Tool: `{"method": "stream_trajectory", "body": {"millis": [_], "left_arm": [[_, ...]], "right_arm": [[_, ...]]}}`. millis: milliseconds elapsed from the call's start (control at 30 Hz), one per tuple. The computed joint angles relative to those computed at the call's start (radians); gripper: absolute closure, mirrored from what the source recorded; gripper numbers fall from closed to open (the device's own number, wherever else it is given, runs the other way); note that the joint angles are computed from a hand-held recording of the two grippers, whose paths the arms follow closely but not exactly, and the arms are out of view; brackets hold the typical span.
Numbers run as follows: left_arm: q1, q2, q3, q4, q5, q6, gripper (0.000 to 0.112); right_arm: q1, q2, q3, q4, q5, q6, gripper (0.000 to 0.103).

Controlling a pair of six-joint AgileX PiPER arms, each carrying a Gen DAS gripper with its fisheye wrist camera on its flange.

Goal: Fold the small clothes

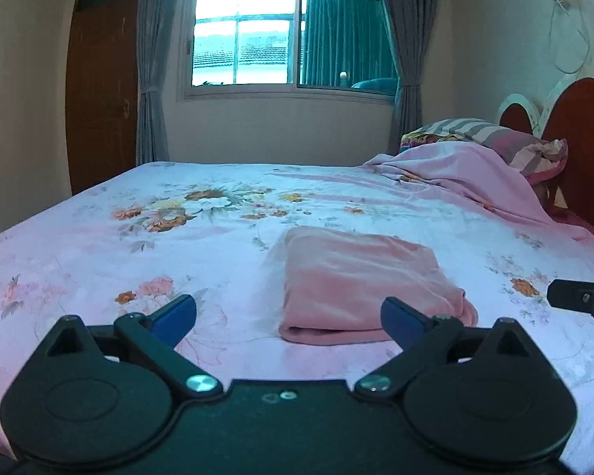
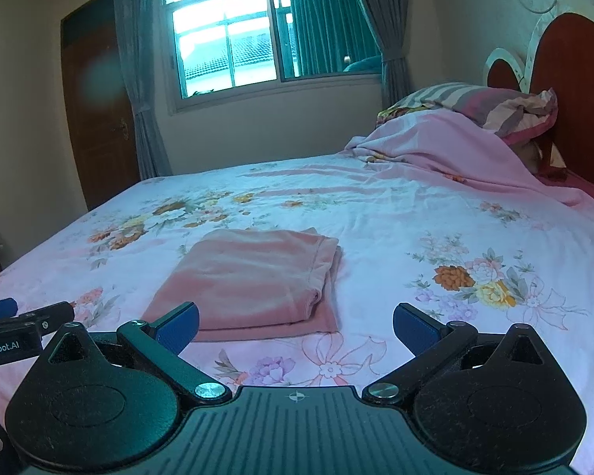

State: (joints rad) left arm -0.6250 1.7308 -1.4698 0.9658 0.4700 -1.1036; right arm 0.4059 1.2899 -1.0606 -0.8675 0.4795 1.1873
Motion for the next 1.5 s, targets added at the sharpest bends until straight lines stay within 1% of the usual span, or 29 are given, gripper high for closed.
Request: {"method": "stream_trajectory", "body": {"millis": [200, 400, 500, 567, 900, 1000, 1200, 1500], "left_arm": [[-0.009, -0.008, 0.004, 0.0, 0.007, 0.009, 0.015], [-0.014, -0.012, 0.012, 0.04, 0.018, -0.017, 0.015], [-0.011, -0.007, 0.004, 0.026, 0.02, -0.004, 0.015], [-0.009, -0.002, -0.009, -0.008, 0.025, 0.032, 0.015], [-0.012, -0.002, -0.01, -0.018, 0.034, 0.041, 0.015], [-0.006, -0.001, -0.016, -0.047, 0.033, 0.068, 0.015], [-0.005, -0.002, -0.013, -0.039, 0.024, 0.068, 0.015], [-0.01, 0.007, -0.019, -0.014, 0.031, 0.051, 0.015]], "right_arm": [[-0.004, 0.0, 0.0, 0.003, -0.004, -0.006, 0.0], [-0.003, 0.003, -0.004, -0.004, -0.001, -0.001, 0.0], [0.001, 0.007, -0.008, -0.008, 0.003, 0.006, 0.0], [0.003, 0.007, -0.01, -0.01, 0.005, 0.007, 0.0], [0.011, 0.006, -0.006, -0.018, 0.01, 0.02, 0.0], [0.011, 0.005, -0.005, -0.022, 0.01, 0.022, 0.0], [0.013, 0.006, -0.007, -0.02, 0.01, 0.019, 0.0], [0.018, 0.007, -0.007, -0.023, 0.013, 0.025, 0.0]]}}
